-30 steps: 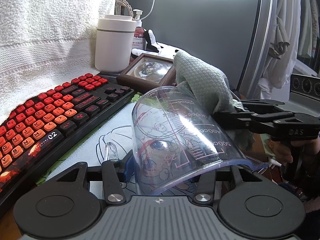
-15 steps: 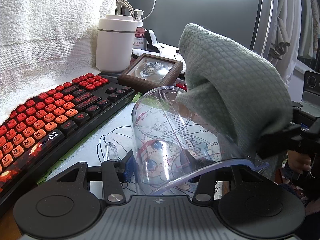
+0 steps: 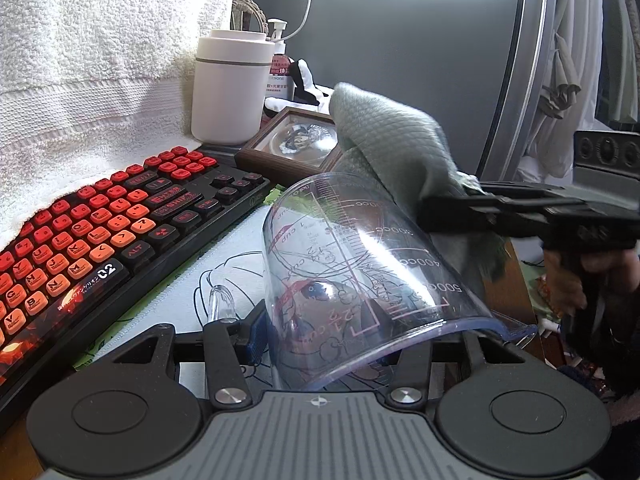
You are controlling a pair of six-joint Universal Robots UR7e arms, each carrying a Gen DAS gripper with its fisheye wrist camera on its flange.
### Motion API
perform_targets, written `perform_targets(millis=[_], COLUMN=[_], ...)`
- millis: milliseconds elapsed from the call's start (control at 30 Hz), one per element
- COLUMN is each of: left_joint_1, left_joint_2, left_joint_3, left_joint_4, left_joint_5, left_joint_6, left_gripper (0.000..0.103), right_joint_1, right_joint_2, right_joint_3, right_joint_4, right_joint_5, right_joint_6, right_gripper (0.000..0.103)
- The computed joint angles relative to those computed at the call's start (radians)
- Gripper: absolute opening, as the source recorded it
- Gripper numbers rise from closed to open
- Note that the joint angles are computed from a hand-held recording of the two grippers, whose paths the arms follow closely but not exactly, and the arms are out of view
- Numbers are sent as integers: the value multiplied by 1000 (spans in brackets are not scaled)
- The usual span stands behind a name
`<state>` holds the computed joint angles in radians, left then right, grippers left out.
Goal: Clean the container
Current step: 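Keep rubbing the cloth over the cup wall near the rim with the right gripper, then pull the right gripper with the cloth back from the cup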
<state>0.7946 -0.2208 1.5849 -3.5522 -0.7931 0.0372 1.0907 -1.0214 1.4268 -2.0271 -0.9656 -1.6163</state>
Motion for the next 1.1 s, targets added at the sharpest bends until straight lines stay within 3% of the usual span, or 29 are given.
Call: perform_targets(millis=[167,367,633,867,1000,1100], left_joint_1=[1,2,3,5,5,5], left_joint_2=[0,1,1,2,2,2], left_joint_3=[-1,-3,-5,-6,-6,-6], left_joint_4=[0,1,1,0,1,0], left_joint_5=[0,0,-1,-2,-2,-2], left_joint_6=[2,4,6,7,7,8], left_gripper=[48,48,48,48,48,48], right_joint_1=[-9,-19,-27,-26,-30,-30], right_joint_2=[2,-12,-38,-54,-52,-55], right_joint_3=[-19,10,67,22,-27,-40], right_joint_4=[-40,-114,-179,-72,34,68], right_joint_5=[-3,-97,-125,-121,-113,-124], right_joint_6=[48,75,-37,-197,-210,-190], right_gripper=[28,28,33,58,74,79])
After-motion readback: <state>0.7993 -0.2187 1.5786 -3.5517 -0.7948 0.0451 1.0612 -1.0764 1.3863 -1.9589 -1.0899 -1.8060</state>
